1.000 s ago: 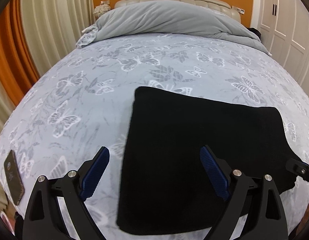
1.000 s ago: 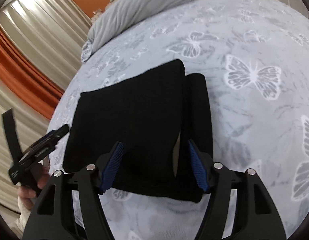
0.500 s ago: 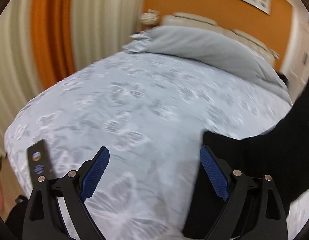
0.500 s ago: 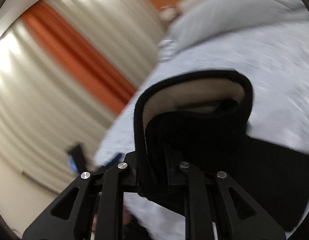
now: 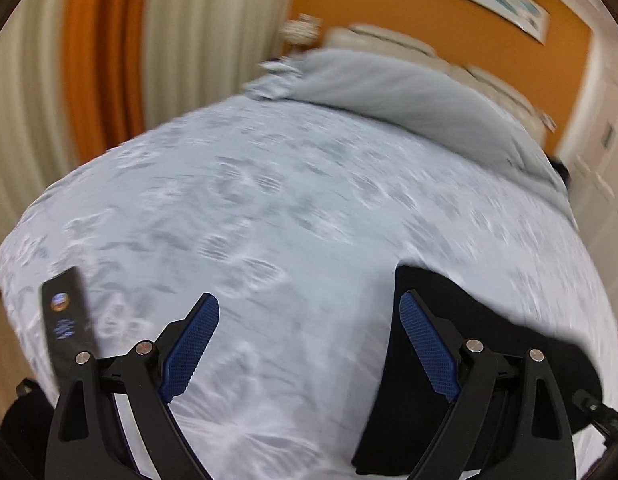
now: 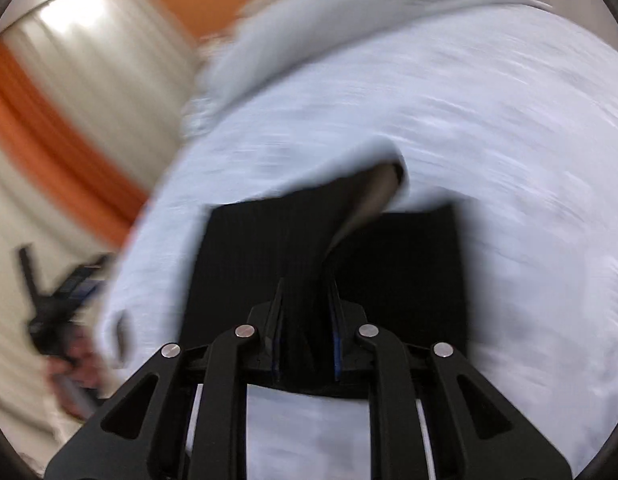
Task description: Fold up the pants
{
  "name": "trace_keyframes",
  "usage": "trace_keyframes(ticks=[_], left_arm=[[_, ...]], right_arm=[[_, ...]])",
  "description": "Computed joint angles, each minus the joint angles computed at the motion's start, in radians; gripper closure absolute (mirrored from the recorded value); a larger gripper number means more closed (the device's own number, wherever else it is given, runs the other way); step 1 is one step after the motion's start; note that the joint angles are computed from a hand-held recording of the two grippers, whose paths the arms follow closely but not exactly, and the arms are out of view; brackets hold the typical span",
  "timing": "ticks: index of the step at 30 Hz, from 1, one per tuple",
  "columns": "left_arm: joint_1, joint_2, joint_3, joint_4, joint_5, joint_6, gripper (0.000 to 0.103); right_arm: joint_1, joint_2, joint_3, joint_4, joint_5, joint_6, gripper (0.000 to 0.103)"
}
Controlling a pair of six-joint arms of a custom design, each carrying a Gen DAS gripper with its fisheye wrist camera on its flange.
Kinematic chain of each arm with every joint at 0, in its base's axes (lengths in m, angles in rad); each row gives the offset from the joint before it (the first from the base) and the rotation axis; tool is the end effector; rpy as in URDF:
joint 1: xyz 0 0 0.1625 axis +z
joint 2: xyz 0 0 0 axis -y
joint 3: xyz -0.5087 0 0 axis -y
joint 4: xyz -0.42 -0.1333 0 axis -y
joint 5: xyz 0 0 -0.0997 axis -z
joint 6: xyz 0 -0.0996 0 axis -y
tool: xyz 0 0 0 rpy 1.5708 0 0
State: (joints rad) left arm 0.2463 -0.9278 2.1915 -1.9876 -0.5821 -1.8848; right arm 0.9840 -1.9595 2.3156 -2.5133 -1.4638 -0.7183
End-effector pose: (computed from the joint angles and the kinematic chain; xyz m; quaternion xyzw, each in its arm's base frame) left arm -0.3904 -0.3214 0.0583 -0.0345 0.8251 -0.4445 0.3469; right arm -0.0677 -0.3617 0.4595 0.0782 -0.9529 0.2604 0.1346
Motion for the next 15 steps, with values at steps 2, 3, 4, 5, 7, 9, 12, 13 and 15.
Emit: trace_keyframes(ticks=[2,3,4,5,7,9,12,13,15], left_arm=[[0.021,0.072,-0.027,-0.14,-0.018,0.155,0.014],[0.032,0.107,-0.043,-0.198,-0.032,0.221,0.014],[0.047,0.153,-0.068,-0.276,-0.056,0.309,0.014],[0.056,0.178,-0.082,-0.314,-0.071,0.356,0.014],[0.075,0.229,-0.112,-0.399,-0.106,0.447,0.014],[0.087,0.268,-0.137,-0.446,-0.124,0.497,0.014],[0.094,0.292,-0.165,-0.413,-0.113,0.513,0.014],[0.097,0.295,-0.174,-0.386,-0.108,0.504,0.014],[0.105,0.29,-0.176,-0.347,-0.1,0.477,0.014]], right_arm=[[-0.104,0.031,-0.031,0.106,0.064,-0.025,0.085],[-0.138,0.031,-0.048,0.17,0.114,-0.039,0.084],[-0.161,0.027,-0.057,0.205,0.156,-0.045,0.084],[-0.153,0.027,-0.063,0.211,0.156,-0.056,0.082],[-0.115,0.023,-0.06,0.179,0.128,-0.081,0.078],[-0.094,0.032,-0.063,0.165,0.123,-0.082,0.057],[-0.086,0.063,-0.08,0.183,0.111,-0.077,0.057],[-0.072,0.072,-0.085,0.188,0.101,-0.067,0.068],[-0.036,0.062,-0.098,0.225,0.131,-0.055,0.086]])
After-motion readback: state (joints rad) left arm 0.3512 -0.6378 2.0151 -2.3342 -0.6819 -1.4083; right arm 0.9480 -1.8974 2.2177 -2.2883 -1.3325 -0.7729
